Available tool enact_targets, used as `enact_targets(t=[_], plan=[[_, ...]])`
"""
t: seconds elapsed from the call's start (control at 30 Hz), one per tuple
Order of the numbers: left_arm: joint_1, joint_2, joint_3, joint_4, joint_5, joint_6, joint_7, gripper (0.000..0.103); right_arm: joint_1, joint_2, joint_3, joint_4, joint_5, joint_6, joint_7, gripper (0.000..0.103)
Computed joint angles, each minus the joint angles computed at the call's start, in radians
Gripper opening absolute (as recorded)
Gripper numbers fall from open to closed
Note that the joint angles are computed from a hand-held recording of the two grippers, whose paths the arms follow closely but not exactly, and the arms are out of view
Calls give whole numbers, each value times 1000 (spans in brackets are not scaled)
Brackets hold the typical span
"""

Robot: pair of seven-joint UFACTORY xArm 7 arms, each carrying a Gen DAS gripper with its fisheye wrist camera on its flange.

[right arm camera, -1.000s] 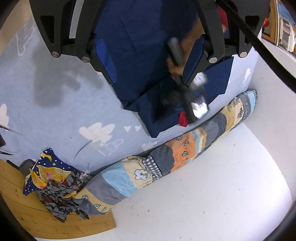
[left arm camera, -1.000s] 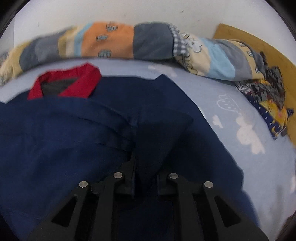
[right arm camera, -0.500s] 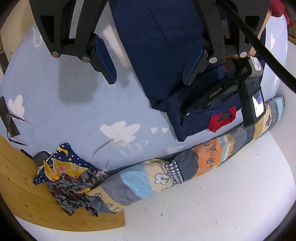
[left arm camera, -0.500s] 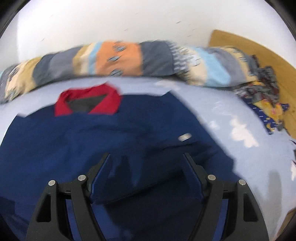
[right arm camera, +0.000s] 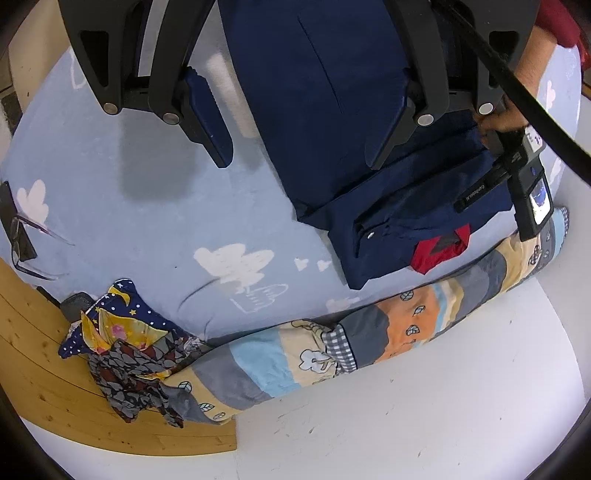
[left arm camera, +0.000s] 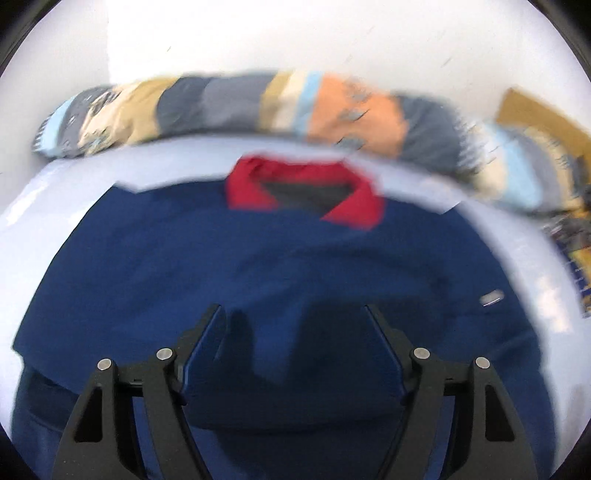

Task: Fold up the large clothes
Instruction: 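Open the left gripper and withdraw it above the folded jacket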

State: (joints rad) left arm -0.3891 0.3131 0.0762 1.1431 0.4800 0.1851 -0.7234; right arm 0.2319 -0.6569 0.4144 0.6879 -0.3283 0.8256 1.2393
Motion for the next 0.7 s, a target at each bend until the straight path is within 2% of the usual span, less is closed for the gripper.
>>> enact_targets(t=[0.03,0.07,0.1,0.13,0.2,0.23,0.3,0.33,0.37,0.4,0.43,0.47,0.53,0.63,0.7], plan=[[56,11,-60,3,-63,28,78,74,2,6,0,3,1,0,-2,78],[77,14,-79,-9,-84,21,124,74,2,10,1,4,0,1,-4,78],[61,0,-56,-29,-63,-3,129,74,2,17,4,9,-3,3,-6,78],[15,-17,-1,-47,-5,-16,92,74,4,21,4,10,-4,3,-7,78],[15,-51,14,-89,20,-45,85,74,6,27,7,14,-8,4,-6,78],[-5,-83,58,-127,66,-84,39,74,10,29,6,14,-9,4,-9,78],[-44,-115,134,-161,185,-101,-73,76,14,32,5,15,-9,4,-10,78],[-28,-127,131,-174,182,-82,-68,77,14,34,8,17,-12,5,-8,78],[23,-131,86,-184,137,-57,-21,77,16,41,9,21,-14,6,-11,78],[108,-132,-1,-194,66,-27,57,77,19,51,12,27,-15,6,-13,78],[155,-132,-46,-205,36,-10,110,77,20,59,14,31,-18,8,-13,78],[165,-157,-49,-230,48,-17,126,77,23,66,16,36,-21,10,-13,78],[116,-213,13,-275,133,-11,84,77,30,80,19,43,-30,12,-19,78],[181,-302,-31,-381,72,-42,160,77,41,107,27,54,-48,27,-30,78],[218,-371,-46,-454,146,-35,121,77,53,118,21,51,-51,32,-41,78]])
